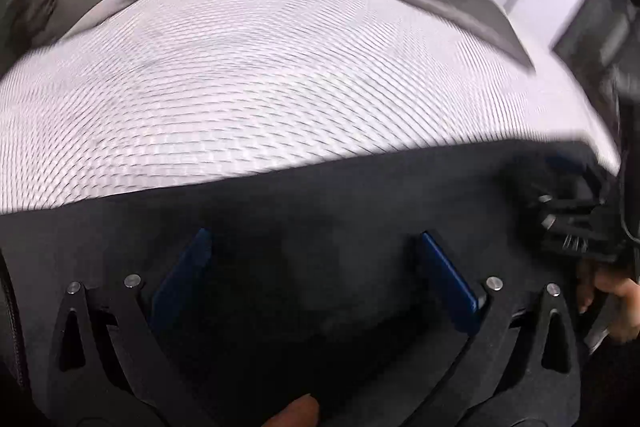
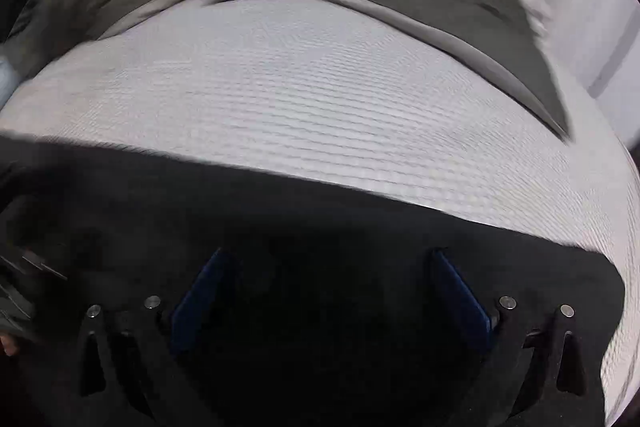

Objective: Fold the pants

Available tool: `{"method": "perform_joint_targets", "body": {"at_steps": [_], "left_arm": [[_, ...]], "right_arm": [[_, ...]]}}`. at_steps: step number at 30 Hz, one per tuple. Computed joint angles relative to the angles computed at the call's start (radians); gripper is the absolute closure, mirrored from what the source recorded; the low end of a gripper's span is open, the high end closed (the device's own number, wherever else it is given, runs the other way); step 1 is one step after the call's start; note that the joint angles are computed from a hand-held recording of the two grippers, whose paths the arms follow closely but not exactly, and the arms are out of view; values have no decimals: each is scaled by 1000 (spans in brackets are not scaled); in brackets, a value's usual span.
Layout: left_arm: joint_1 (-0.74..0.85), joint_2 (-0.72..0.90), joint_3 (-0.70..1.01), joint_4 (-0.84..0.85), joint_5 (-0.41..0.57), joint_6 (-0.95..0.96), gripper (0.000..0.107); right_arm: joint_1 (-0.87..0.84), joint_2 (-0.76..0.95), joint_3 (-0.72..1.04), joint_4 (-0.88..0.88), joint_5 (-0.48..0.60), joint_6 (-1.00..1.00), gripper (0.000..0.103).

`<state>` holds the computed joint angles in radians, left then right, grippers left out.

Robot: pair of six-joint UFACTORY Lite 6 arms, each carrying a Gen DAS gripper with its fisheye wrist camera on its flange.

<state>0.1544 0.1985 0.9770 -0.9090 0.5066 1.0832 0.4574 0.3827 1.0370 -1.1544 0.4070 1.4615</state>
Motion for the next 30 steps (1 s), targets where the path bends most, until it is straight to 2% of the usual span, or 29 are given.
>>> {"method": "perform_joint_targets", "body": {"at_steps": [1, 3, 4, 6, 8, 11, 12, 14, 16, 18, 19, 20, 22, 25, 26, 27, 28, 30], "left_arm": [[18, 5, 14, 25, -8, -28, 5], [42, 0, 15, 135, -86, -129, 5], [58, -7, 11, 141, -85, -127, 5], [110, -42, 3, 102, -10, -72, 5], [135, -155, -59, 67, 52, -16, 5], [133, -342, -165, 40, 137, 51, 5], [118, -428, -227, 40, 172, 66, 5], [66, -555, -332, 69, 194, 67, 5], [-32, -592, -413, 137, 105, -8, 5], [-75, -574, -471, 264, 28, -88, 5], [-34, -583, -491, 271, 19, -65, 5], [30, -591, -490, 237, 52, -1, 5], [189, -577, -456, 235, 111, 109, 5], [469, -456, -372, 192, 70, 325, 5], [532, -407, -339, 165, 53, 377, 4], [602, -364, -296, 146, 76, 427, 4], [676, -327, -253, 138, 110, 462, 4], [799, -300, -194, 122, 155, 520, 5]], "right_arm": [[-53, -50, -55, -34, 36, 59, 1], [-99, -93, -112, -102, 196, 140, 1], [-113, -129, -146, -93, 235, 151, 1], [-130, -265, -236, -32, 223, 136, 1], [-70, -354, -275, 5, 263, 112, 1], [167, -562, -389, 52, 317, 165, 1], [264, -585, -394, 83, 315, 180, 1], [392, -549, -393, 70, 299, 251, 1], [536, -461, -379, 81, 284, 334, 1], [589, -303, -329, 97, 230, 321, 1], [596, -260, -308, 112, 242, 305, 1], [645, -258, -317, 144, 281, 331, 1], [636, -378, -427, 147, 290, 397, 1], [647, -496, -549, 245, 468, 396, 1], [668, -582, -622, 272, 488, 434, 2], [682, -659, -670, 283, 470, 438, 2], [729, -708, -693, 311, 488, 446, 2], [833, -680, -644, 361, 588, 435, 1]]}}
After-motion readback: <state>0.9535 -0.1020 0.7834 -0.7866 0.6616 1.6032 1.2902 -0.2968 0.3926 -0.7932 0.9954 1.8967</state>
